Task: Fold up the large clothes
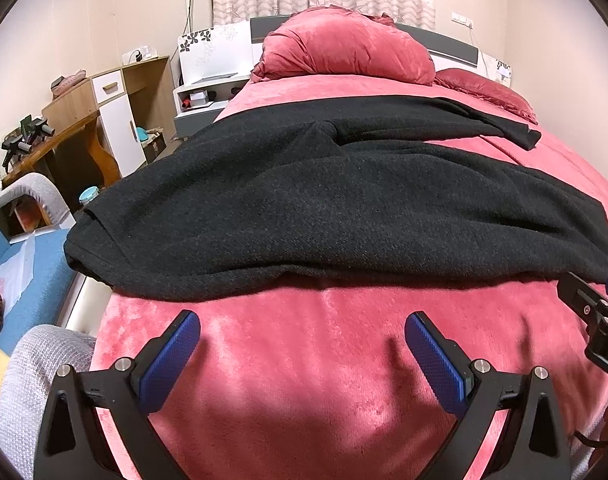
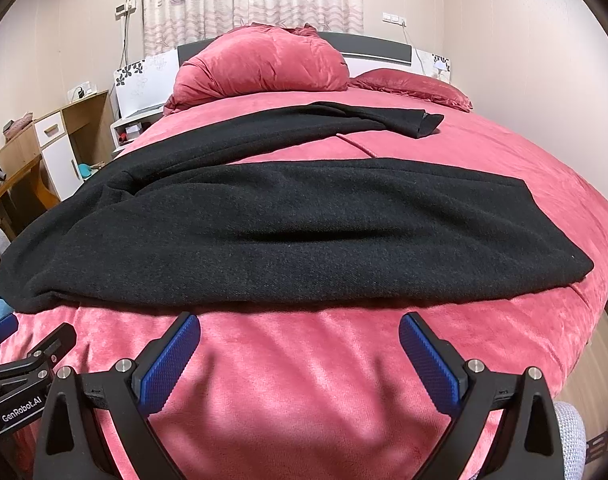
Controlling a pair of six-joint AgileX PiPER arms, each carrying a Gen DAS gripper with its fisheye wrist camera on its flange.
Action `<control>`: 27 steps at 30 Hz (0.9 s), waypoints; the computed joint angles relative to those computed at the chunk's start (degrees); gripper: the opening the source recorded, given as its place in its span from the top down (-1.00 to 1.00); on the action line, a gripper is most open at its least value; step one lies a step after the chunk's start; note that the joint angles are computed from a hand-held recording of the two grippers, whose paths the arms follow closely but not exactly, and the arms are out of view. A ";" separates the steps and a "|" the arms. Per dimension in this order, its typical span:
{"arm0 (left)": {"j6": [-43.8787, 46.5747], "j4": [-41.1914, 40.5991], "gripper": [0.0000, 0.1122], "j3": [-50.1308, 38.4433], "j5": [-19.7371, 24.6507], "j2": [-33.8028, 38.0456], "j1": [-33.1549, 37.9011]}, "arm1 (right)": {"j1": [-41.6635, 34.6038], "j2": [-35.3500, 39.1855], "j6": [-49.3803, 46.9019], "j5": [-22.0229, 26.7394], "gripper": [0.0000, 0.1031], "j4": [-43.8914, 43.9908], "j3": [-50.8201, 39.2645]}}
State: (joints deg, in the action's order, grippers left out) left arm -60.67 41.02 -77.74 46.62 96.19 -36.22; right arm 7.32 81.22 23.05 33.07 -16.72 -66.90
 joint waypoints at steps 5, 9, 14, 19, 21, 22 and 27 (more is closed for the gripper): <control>0.19 -0.27 -0.83 -0.46 0.55 0.17 0.12 | 0.19 0.10 0.37 0.07 -0.97 -0.38 -0.08; 0.86 -1.20 -0.83 -1.53 1.39 0.95 0.56 | 0.17 0.04 0.34 -0.02 -0.97 -0.24 -0.02; 2.83 -4.01 -0.83 -3.20 2.34 2.20 1.93 | -0.46 0.38 -0.63 -0.04 -0.97 1.43 -0.29; 11.12 -14.24 -0.83 -2.05 -3.25 1.01 6.27 | -2.01 0.45 -4.33 -1.25 -0.97 5.74 -0.26; 14.23 -18.56 -0.83 -1.65 -4.74 0.37 8.39 | -3.16 0.73 -7.85 -1.35 -0.97 9.83 -0.49; 14.02 -18.27 -0.83 -2.05 -4.04 0.38 8.73 | -3.68 0.93 -9.39 -1.20 -0.97 11.70 -0.65; 11.44 -15.64 -0.83 -1.27 -3.95 -2.18 11.37 | -7.13 1.79 -13.57 0.85 -0.97 18.15 -2.17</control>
State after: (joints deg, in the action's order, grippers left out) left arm -49.23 25.38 -79.01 42.67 94.01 -24.84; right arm 0.19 83.01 9.47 33.92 1.43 -69.07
